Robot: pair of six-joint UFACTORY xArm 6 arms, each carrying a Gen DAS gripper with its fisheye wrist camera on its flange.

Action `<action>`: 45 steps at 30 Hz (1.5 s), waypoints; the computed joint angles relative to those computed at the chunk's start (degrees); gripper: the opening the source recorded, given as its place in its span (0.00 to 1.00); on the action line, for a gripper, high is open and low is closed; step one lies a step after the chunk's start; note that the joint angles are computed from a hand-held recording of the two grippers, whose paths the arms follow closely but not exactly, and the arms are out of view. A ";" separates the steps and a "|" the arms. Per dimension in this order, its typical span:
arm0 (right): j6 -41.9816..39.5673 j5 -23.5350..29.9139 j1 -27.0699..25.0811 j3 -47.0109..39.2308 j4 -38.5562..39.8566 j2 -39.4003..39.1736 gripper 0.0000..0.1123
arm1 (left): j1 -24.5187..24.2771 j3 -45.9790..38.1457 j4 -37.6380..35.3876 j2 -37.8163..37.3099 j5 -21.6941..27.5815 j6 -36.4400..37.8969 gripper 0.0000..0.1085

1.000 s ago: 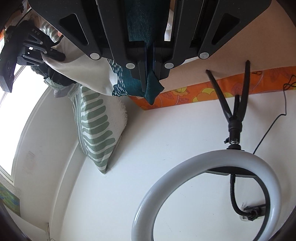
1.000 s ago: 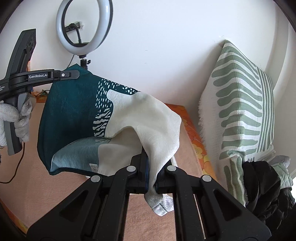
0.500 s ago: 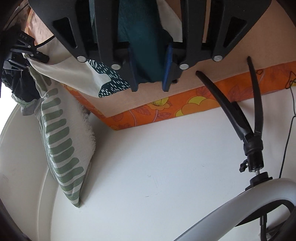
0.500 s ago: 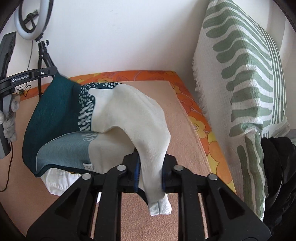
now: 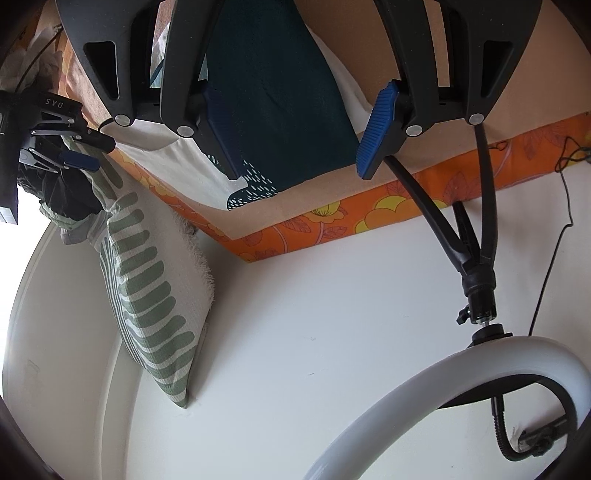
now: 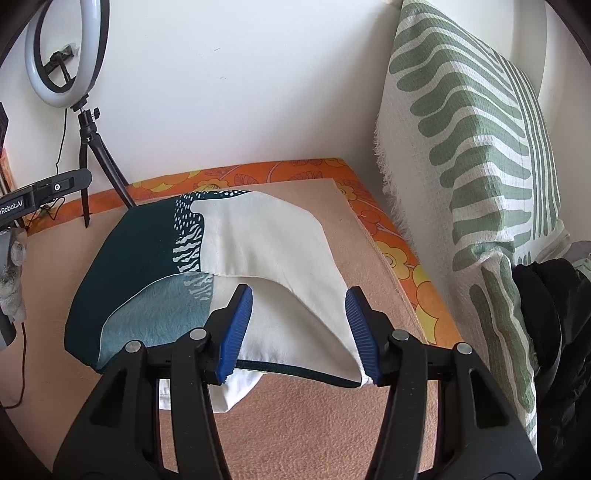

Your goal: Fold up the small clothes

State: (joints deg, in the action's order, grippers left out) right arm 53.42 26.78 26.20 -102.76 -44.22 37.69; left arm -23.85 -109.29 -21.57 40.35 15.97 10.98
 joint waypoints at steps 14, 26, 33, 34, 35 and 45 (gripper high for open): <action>11.93 3.50 5.79 8.01 -7.85 -10.12 0.56 | -1.22 25.24 -6.80 -20.63 -4.78 7.87 0.67; 23.26 10.86 15.52 15.27 -16.34 -19.60 0.75 | -2.76 48.25 -9.72 -43.53 -10.12 12.93 0.75; 32.40 18.57 22.83 18.51 -20.75 -22.58 0.80 | -3.14 60.83 -9.34 -56.54 -11.55 13.25 0.75; 34.06 19.13 23.66 19.06 -21.49 -22.94 0.82 | -3.12 62.50 -8.54 -58.15 -11.99 12.78 0.76; 35.81 20.15 24.73 19.51 -22.24 -23.15 0.82 | -2.89 64.35 -6.00 -59.89 -12.28 10.68 0.76; 47.07 26.40 31.96 22.33 -25.36 -22.79 0.85 | 0.30 79.87 14.70 -75.43 -11.97 -8.05 0.94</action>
